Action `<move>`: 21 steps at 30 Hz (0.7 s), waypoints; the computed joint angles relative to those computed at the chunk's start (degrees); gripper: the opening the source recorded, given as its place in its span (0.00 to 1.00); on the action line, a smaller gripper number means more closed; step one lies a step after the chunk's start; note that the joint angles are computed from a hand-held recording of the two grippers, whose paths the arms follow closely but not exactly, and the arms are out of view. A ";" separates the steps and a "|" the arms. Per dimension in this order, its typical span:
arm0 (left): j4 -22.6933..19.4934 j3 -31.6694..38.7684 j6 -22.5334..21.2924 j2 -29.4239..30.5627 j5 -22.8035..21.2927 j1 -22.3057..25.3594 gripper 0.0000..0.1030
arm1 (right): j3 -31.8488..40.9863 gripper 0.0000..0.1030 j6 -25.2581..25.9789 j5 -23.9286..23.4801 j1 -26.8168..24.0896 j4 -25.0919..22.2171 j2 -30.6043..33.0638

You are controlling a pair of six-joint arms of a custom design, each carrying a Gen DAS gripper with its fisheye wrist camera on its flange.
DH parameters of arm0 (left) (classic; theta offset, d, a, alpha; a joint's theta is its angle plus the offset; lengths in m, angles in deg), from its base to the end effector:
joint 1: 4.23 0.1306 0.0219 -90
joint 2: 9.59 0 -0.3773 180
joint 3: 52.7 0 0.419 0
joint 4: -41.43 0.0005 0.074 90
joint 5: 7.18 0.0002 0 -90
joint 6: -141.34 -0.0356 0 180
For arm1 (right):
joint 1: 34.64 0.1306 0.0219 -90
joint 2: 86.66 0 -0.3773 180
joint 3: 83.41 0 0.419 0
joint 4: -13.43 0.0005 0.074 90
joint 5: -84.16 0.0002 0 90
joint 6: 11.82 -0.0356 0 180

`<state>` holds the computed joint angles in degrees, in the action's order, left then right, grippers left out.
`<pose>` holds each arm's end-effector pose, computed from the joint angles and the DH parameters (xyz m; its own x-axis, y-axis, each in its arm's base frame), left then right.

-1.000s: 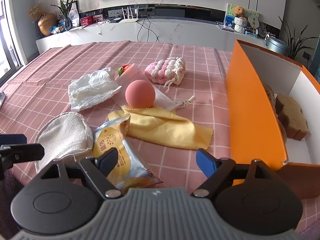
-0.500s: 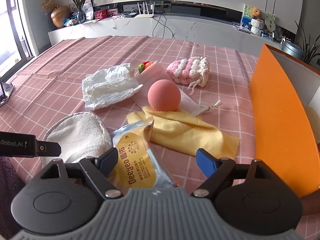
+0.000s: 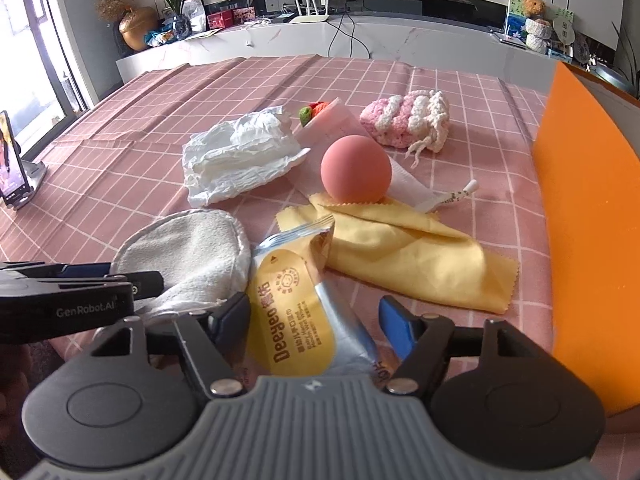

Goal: Organize soft objects
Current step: 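Grasp the white oval washcloth with the left tool while the right tool grasps the Deeyeo snack packet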

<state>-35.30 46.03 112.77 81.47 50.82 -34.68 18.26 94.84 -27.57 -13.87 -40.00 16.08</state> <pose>0.4241 -0.2280 0.4664 -0.6191 -0.5000 -0.6056 -0.5796 0.8112 -0.0772 0.5435 0.2197 0.4035 -0.5772 -0.5037 -0.6427 -0.7264 0.6763 0.1223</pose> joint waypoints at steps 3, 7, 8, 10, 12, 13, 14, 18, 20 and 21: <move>0.75 -0.46 -0.24 -0.57 -1.20 0.03 0.13 | -0.12 0.61 0.19 -0.26 0.09 0.05 0.03; 5.51 -1.86 -2.57 -2.31 -1.97 -0.70 0.10 | 0.68 0.62 -0.50 -0.92 -0.08 -1.03 0.55; 6.12 -1.85 -3.19 -2.32 -1.80 -0.81 0.10 | 0.67 0.63 -0.35 -0.87 -0.02 -1.05 0.55; 5.95 -1.46 -2.73 -1.85 0.06 -0.41 0.11 | 0.45 0.64 0.37 -0.77 0.08 -0.93 0.44; 4.37 -0.59 -3.07 -0.83 0.20 -0.31 0.17 | 0.21 0.65 0.81 -0.64 0.19 -0.66 0.32; 3.81 -0.40 -2.69 -0.50 0.15 -0.33 0.21 | 0.19 0.65 0.93 -0.64 0.21 -0.66 0.31; 3.04 -0.13 -1.97 -0.14 0.68 -0.20 0.29 | 0.22 0.65 0.85 -0.63 0.21 -0.70 0.34; 2.41 -0.06 -2.01 0.25 0.45 -0.28 0.34 | 0.49 0.65 0.71 -0.81 0.12 -1.04 0.53; 2.94 -0.35 -1.99 0.13 0.29 -0.17 0.35 | 0.50 0.65 0.73 -0.88 0.13 -1.03 0.57; 3.46 -0.51 -2.28 0.01 0.53 -0.04 0.35 | 0.57 0.65 0.75 -1.05 0.14 -1.10 0.69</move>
<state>-31.84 45.53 110.48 81.48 51.35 -34.72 18.83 95.59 -28.62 -13.73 -41.10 16.77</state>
